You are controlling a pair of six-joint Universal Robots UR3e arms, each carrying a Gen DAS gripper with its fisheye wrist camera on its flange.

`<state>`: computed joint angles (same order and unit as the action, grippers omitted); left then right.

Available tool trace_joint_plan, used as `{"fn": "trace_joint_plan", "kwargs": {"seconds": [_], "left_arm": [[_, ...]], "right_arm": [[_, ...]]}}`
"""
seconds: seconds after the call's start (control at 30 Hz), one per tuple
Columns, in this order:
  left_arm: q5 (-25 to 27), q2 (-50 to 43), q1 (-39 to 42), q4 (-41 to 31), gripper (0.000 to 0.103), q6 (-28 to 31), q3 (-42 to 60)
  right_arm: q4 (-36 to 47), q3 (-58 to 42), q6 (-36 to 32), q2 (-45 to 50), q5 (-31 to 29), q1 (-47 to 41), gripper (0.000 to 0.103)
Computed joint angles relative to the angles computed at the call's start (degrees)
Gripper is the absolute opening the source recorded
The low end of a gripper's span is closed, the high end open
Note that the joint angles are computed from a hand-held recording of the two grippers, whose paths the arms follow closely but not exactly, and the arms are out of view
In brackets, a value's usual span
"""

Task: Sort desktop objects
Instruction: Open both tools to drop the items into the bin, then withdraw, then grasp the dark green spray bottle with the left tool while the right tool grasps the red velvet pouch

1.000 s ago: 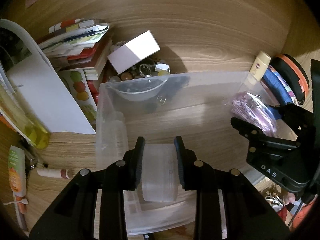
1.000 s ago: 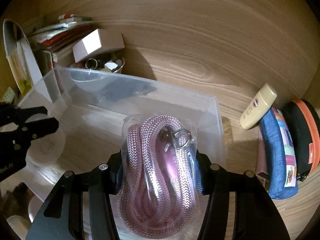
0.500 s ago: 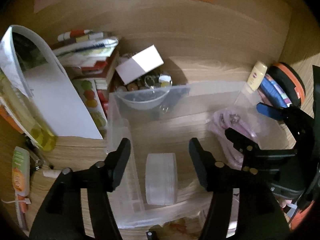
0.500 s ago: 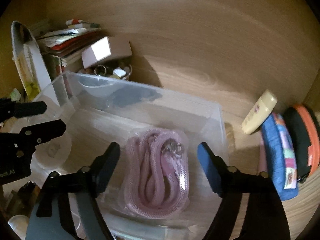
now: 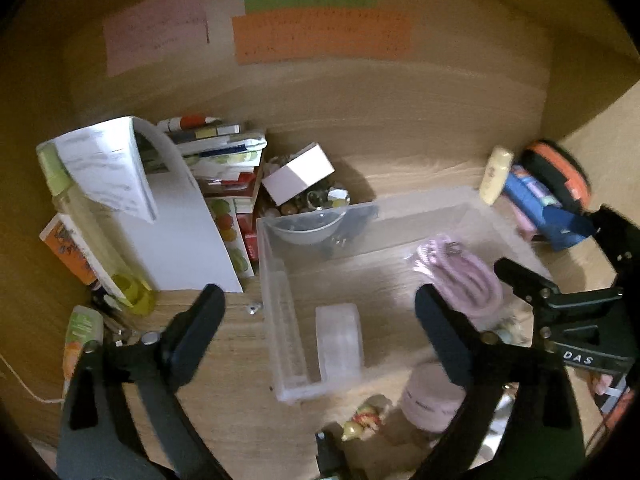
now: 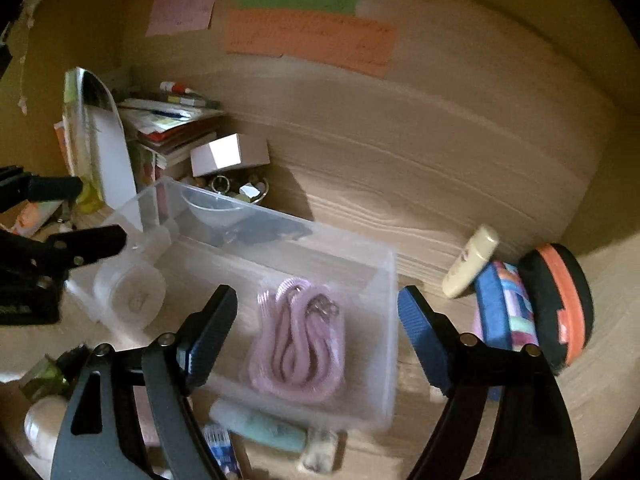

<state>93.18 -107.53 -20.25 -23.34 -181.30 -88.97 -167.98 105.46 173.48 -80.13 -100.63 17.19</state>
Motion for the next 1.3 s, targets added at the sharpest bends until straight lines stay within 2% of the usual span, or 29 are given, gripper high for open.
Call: {"fn": "trace_joint_plan", "kwargs": {"seconds": [0.07,0.2,0.27,0.43,0.57,0.63,0.83,0.93,1.03,1.3], "left_arm": [[-1.5,3.3,0.9,0.2,0.097,0.0,-3.4],[-1.9,8.3,1.9,-0.6,0.097,-0.6,-8.6],[-1.2,10.1,2.2,-2.3,0.097,-1.3,-10.4],[-6.3,16.1,5.9,-5.8,0.098,-0.3,-17.3],[-7.6,19.7,7.7,-7.1,0.098,0.3,-22.6],[-8.1,21.4,8.3,-7.4,0.097,0.4,-25.3],[-8.2,23.5,7.9,-6.7,0.098,-0.6,-30.0],[-10.3,23.9,8.3,-7.1,0.097,-0.6,-31.1],[-9.5,22.8,7.1,-6.5,0.097,-1.0,-31.1],[-7.6,23.0,7.5,-5.7,0.098,-0.1,-33.3]], "right_arm": [[0.6,3.3,0.3,-3.4,1.5,-1.2,0.084],[2.0,10.3,2.0,-11.1,3.1,-3.7,0.095],[3.0,13.3,2.8,-14.9,3.4,-4.6,0.095],[5.4,20.1,2.6,-23.5,6.4,-7.3,0.096],[10.0,24.6,2.3,-30.1,9.4,-8.9,0.096],[10.6,26.7,2.9,-32.4,9.0,-8.1,0.096],[8.5,32.4,7.0,-36.8,3.7,-2.1,0.096],[9.4,34.5,8.3,-39.7,5.1,-1.4,0.096],[10.3,35.0,9.6,-39.7,6.0,-0.4,0.096],[9.4,33.2,11.2,-32.9,10.7,1.3,0.096]]}}
